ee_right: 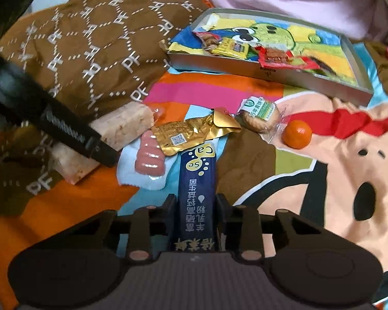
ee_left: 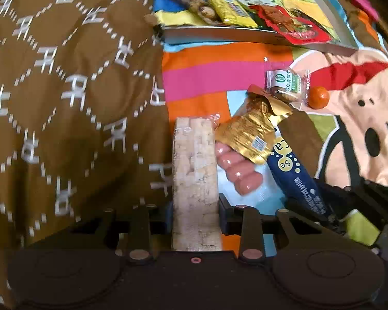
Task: Organize snacks
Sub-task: 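Lift the rice-cracker bar with left tool while right tool grasps the blue stick pack, then carry the rice-cracker bar and blue stick pack over the cartoon tray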
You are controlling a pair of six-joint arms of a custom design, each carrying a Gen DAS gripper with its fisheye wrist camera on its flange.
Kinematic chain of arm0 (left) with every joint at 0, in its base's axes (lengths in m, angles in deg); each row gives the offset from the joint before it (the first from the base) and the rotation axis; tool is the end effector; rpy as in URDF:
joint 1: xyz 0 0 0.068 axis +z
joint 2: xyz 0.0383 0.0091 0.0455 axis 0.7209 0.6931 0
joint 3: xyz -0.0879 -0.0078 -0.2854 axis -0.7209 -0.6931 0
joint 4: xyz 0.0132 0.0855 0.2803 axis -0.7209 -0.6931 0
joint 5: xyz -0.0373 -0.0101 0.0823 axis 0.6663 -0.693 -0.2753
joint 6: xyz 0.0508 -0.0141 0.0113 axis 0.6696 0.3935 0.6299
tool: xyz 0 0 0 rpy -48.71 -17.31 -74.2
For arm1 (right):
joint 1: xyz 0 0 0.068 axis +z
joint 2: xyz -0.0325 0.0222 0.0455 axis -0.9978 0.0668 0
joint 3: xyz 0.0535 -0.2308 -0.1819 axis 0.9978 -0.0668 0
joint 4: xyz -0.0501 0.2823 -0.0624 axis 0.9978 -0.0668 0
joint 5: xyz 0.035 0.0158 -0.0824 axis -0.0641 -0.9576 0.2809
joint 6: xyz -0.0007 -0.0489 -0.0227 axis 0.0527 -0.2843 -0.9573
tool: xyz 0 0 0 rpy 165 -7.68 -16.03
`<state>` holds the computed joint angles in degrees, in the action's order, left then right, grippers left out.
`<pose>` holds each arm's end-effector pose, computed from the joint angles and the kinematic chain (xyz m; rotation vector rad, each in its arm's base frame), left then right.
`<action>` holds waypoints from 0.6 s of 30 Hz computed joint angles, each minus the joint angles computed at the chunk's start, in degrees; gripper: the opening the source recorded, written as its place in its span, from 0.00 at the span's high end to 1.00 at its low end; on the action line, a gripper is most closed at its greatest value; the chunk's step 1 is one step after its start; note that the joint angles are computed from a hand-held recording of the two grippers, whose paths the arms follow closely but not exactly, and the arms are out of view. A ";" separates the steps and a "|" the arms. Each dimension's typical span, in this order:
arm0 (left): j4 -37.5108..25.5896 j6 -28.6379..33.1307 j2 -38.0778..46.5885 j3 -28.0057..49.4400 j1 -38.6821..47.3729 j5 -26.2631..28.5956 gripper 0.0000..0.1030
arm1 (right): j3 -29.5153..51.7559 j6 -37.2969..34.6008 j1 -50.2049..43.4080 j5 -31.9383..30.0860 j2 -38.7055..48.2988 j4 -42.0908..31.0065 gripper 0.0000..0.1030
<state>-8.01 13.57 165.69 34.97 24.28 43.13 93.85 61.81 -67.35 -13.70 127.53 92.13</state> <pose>0.2765 -0.1069 0.1617 -0.2163 2.6882 -0.1374 0.2669 0.0973 0.1169 -0.7612 2.2805 0.2375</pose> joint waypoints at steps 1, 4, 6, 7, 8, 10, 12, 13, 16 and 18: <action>-0.24 -1.20 -1.01 -0.61 0.14 1.02 0.66 | -0.58 -1.19 0.74 1.30 -0.57 0.35 0.67; -0.64 -3.68 -3.35 -2.08 0.55 4.16 0.66 | -3.60 -6.39 3.93 6.91 -2.75 2.93 0.68; -0.44 -4.99 -4.64 -3.10 0.60 6.22 0.66 | -5.85 -9.93 6.21 10.69 -4.17 5.32 0.69; -0.41 -5.36 -5.12 -3.42 0.30 6.75 0.67 | -7.28 -11.94 7.43 12.74 -4.96 7.01 0.70; -0.35 -5.67 -5.56 -3.67 -0.24 6.87 0.67 | -8.52 -13.56 8.48 14.51 -5.58 8.62 0.71; -0.16 -5.99 -6.52 -4.08 -1.29 6.58 0.67 | -10.65 -15.95 10.11 17.46 -6.92 11.25 0.71; 0.30 -6.57 -7.85 -4.57 -2.10 6.44 0.67 | -11.75 -16.87 10.92 19.37 -8.45 12.07 0.71; 0.87 -6.76 -8.89 -5.08 -2.41 6.50 0.67 | -12.13 -17.07 11.09 20.13 -9.42 12.00 0.71; 2.04 -7.13 -11.35 -5.94 -2.80 6.23 0.67 | -13.29 -18.29 12.05 22.79 -12.20 12.11 0.71; 2.58 -7.34 -12.91 -6.42 -3.08 5.27 0.67 | -14.13 -18.96 12.24 23.92 -14.75 12.12 0.71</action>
<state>-5.43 6.23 152.77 28.55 21.20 48.40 79.72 42.85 -55.11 10.22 112.78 104.25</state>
